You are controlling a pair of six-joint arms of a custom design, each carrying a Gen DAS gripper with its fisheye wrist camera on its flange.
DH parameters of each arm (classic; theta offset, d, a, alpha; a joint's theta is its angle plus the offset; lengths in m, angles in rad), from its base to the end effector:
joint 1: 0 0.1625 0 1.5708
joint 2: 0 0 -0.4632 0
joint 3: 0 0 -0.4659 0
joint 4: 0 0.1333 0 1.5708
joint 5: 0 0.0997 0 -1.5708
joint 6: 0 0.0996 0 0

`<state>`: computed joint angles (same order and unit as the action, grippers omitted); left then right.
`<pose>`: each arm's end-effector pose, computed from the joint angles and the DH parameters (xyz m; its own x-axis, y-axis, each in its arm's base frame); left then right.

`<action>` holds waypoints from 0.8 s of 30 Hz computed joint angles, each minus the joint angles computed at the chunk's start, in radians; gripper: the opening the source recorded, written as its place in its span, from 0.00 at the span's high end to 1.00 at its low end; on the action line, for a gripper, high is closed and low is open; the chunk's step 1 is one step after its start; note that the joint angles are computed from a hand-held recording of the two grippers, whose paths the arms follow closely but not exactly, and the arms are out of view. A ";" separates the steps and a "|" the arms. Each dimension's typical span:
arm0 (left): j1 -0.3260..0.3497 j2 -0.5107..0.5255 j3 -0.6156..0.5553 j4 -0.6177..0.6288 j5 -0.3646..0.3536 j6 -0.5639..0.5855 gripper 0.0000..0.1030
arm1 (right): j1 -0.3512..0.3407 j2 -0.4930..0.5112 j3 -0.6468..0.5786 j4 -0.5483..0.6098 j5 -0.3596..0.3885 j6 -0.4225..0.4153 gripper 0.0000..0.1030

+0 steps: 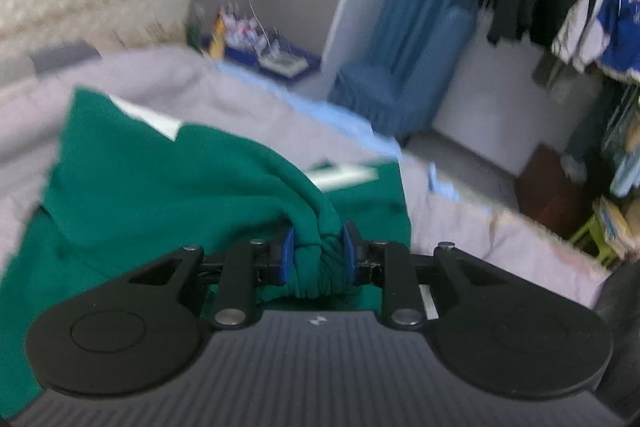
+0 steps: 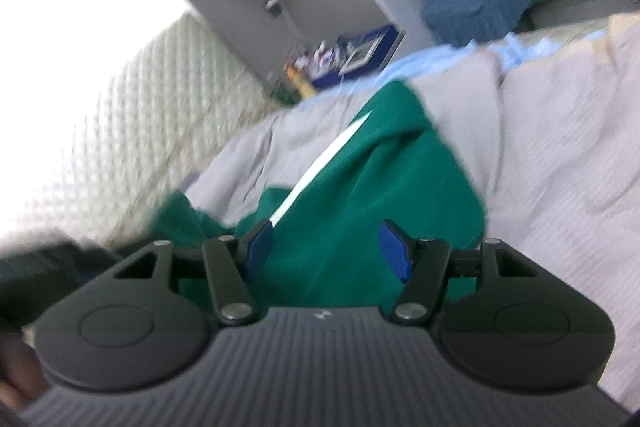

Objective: Fold large clothes

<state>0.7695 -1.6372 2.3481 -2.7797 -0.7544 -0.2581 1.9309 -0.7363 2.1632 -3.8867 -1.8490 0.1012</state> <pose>-0.1746 -0.4557 0.3084 -0.8635 0.0854 -0.4970 0.4247 0.6548 -0.6252 0.2920 -0.4748 0.0295 -0.9925 -0.0790 0.0937 -0.1224 0.6008 -0.7900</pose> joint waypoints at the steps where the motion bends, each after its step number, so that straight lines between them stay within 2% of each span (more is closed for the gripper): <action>1: 0.029 0.021 0.006 -0.032 -0.024 0.017 0.72 | -0.004 0.000 0.000 -0.019 -0.005 -0.001 0.39; 6: 0.131 0.149 0.002 -0.152 -0.098 0.060 0.70 | -0.026 0.018 -0.011 -0.042 -0.017 0.002 0.39; 10: 0.181 0.155 -0.003 -0.182 -0.160 0.118 0.66 | -0.038 0.030 -0.028 -0.010 -0.017 -0.002 0.39; 12: 0.192 0.129 0.000 -0.162 -0.202 0.141 0.52 | -0.038 0.038 -0.038 -0.004 -0.017 -0.004 0.39; 13: 0.193 0.111 0.005 -0.153 -0.211 0.149 0.39 | -0.035 0.039 -0.038 -0.007 -0.021 -0.006 0.39; 14: 0.194 0.097 0.012 -0.153 -0.213 0.163 0.32 | -0.033 0.039 -0.035 -0.012 -0.024 -0.012 0.39; 17: 0.172 0.034 0.055 -0.159 -0.181 0.173 0.22 | -0.023 0.047 -0.041 -0.011 -0.038 -0.030 0.39; 20: 0.155 -0.047 0.102 -0.172 -0.130 0.185 0.22 | -0.007 0.054 -0.047 -0.004 -0.047 -0.058 0.39; 24: 0.131 -0.130 0.153 -0.209 0.010 0.242 0.22 | 0.020 0.079 -0.060 -0.031 -0.039 -0.142 0.39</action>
